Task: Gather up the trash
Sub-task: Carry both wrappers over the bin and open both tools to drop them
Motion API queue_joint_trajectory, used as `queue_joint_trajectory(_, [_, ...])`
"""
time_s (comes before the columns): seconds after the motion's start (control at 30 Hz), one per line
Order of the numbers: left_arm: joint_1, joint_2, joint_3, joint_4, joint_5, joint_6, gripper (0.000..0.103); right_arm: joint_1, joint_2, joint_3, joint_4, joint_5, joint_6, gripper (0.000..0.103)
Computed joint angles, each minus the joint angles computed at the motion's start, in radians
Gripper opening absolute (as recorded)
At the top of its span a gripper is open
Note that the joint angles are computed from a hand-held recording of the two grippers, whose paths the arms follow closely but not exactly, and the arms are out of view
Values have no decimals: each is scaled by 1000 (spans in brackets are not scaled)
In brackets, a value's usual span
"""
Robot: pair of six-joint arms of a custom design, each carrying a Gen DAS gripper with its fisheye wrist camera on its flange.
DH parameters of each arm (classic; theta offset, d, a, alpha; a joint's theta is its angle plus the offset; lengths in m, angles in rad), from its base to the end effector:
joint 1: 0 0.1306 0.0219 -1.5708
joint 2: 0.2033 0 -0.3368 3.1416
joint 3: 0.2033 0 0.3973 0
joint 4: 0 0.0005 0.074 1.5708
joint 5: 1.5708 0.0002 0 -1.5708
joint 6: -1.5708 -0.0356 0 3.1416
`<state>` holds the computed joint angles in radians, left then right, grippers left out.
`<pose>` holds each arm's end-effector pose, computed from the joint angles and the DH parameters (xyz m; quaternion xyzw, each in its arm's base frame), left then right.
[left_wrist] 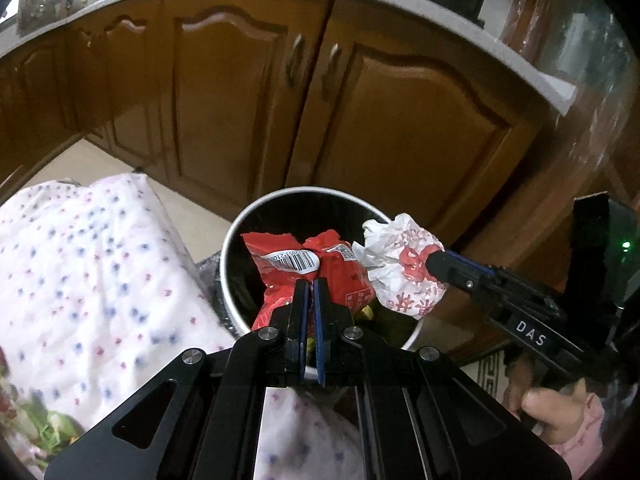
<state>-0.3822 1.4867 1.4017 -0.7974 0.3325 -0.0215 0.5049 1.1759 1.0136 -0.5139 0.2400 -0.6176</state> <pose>0.4836 -0.2074 0.3480 0.2408 0.8983 -0.2130 0.2994 0.3845 0.2023 0.3289 0.1021 0.8908 0.1372 0.4210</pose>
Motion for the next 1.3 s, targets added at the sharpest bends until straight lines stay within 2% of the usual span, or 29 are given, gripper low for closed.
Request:
queue_joint_trajectory(0.3, [-16,78,42,-32,-14,-14,3,-29,58,21,-23,-30,0,15])
queue_joint_trajectory(0.47, [-22,111,76,-68,-16,-27,8,-48,68,19,-9,-61,-7,21])
queue_joint_trajectory(0.5, [-22,115,81,-77,-14,-26,14,-50,67,19,-9,-65,-11,25])
queue_joint_trajectory(0.53, [-21,115,82,-82,-17,-23,25,-53,68,21,-11,-71,-15,29])
queue_joint_trajectory(0.6, [-18,106,77,-77,-10,-11,37,-54,62,20,-7,-74,-21,36])
queue_joint_trajectory(0.8, [18,18,-4,-40,25,3,41,-39,18,-9,15,-65,-56,45])
queue_joint_trajectory(0.87, [37,-30,-56,-11,34,23,46,-22,-8,-28,35,-50,-67,57])
queue_joint_trajectory(0.93, [62,-85,-116,22,38,42,54,-1,-24,-40,61,-31,-77,77])
queue_joint_trajectory(0.97, [73,-102,-134,33,39,50,58,11,-33,-49,78,-23,-81,79])
queue_joint_trajectory(1.03, [101,-165,-201,70,19,77,75,43,-44,-56,98,0,-87,81])
queue_joint_trajectory(1.17, [163,-260,-298,115,7,102,76,116,-38,-50,126,30,-97,83])
queue_joint_trajectory(1.3, [222,-336,-377,128,7,105,76,174,-15,-34,152,32,-102,84])
